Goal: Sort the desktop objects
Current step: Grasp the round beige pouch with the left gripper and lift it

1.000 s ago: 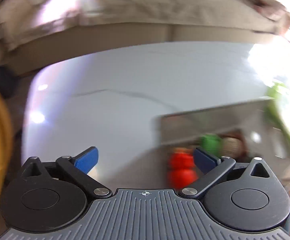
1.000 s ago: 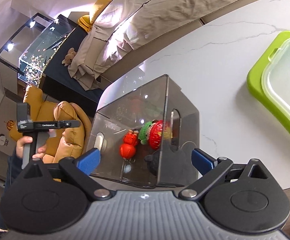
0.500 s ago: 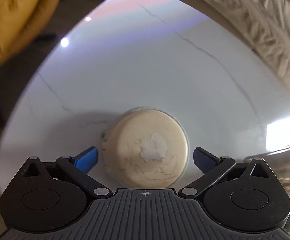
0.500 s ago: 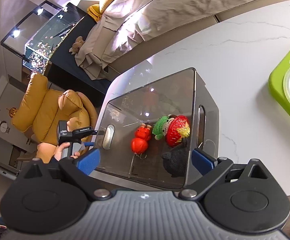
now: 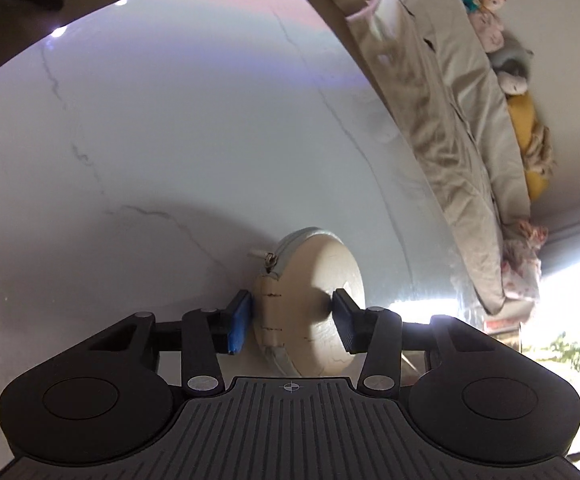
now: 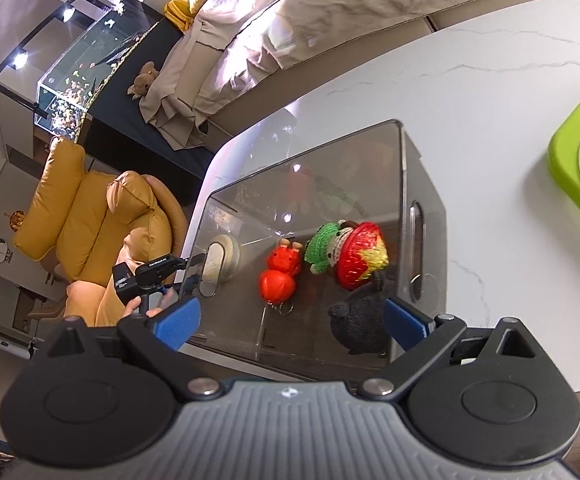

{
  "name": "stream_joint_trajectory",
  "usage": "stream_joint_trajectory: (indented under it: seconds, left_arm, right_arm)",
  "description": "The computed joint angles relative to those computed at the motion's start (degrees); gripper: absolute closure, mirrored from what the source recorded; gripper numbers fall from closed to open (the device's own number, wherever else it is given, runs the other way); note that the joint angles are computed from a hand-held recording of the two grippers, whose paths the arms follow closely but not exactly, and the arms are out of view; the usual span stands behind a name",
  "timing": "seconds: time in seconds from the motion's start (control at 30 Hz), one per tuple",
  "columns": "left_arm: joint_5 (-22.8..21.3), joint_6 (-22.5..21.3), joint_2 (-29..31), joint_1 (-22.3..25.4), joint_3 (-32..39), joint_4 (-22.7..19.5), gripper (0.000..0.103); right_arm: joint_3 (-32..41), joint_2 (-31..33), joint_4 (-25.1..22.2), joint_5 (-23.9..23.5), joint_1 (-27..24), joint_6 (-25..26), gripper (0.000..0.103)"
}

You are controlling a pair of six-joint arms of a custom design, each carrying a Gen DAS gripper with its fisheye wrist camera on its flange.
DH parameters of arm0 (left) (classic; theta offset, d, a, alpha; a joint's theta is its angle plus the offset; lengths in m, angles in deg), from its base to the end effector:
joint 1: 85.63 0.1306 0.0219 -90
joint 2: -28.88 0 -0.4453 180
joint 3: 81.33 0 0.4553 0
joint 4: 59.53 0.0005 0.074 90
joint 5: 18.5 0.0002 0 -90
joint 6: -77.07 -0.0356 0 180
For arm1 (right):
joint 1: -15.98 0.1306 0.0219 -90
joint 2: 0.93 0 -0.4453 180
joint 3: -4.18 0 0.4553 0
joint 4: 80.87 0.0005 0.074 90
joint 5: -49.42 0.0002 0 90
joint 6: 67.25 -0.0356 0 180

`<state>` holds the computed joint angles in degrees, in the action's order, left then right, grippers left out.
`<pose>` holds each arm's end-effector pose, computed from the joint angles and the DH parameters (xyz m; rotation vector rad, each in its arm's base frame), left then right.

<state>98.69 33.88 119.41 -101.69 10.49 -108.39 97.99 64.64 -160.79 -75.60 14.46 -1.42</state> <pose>0.5262 -0.1689 0.5080 -0.4457 2.5245 -1.0434 0.3031 0.0119 0.6704 0.2830 2.4497 0.9256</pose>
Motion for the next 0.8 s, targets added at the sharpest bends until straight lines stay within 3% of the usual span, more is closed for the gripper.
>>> stream_joint_trajectory:
  seconds: [0.17,0.3,0.4,0.5,0.57,0.6,0.67,0.7,0.73,0.77,0.8]
  left_arm:
    - [1.9,0.5,0.5,-0.7,0.7,3.6,0.064]
    - [-0.5,-4.7,2.6,-2.2,5.0,-2.4,0.063]
    - [2.7,-2.5,2.8,-2.4,4.6,1.7,0.064]
    - [3.8,-3.4,4.0,-3.6,5.7,3.3,0.048]
    - [1.7,-7.2,5.8,-5.2,8.7,-0.5,0.018]
    - [0.0,-9.2,7.0,-6.1,10.5,-2.8,0.017]
    - [-2.9,-11.7,9.0,-7.5,13.7,-6.6,0.024]
    - [-4.7,-12.0,9.9,-8.1,15.2,-8.5,0.032]
    - [-6.0,-11.8,10.6,-8.6,16.4,-10.3,0.049]
    - [-6.5,-11.7,11.1,-8.7,17.1,-11.5,0.059]
    - [-6.5,-11.3,11.4,-8.8,17.6,-12.2,0.060]
  right_arm:
    - [0.0,0.2,0.5,-0.1,1.3,-0.5,0.004]
    - [0.4,0.2,0.6,-0.5,1.7,-0.1,0.004]
    - [0.5,0.1,0.7,-0.5,1.7,-0.3,0.004]
    - [0.3,-0.3,0.7,-0.8,1.6,-0.3,0.004]
    - [0.2,-0.4,0.4,-0.9,1.3,-0.1,0.004]
    - [0.2,-0.4,0.3,-0.8,1.2,-0.3,0.004]
    - [0.1,-0.5,0.3,-1.0,0.9,-0.5,0.004]
    - [-0.1,-0.6,0.4,-1.0,0.8,-0.6,0.004]
    - [-0.2,-0.7,0.4,-1.0,0.6,-0.7,0.004]
    - [-0.2,-0.8,0.4,-1.1,0.5,-0.7,0.004]
    - [-0.3,-0.8,0.3,-1.3,0.3,-0.7,0.004]
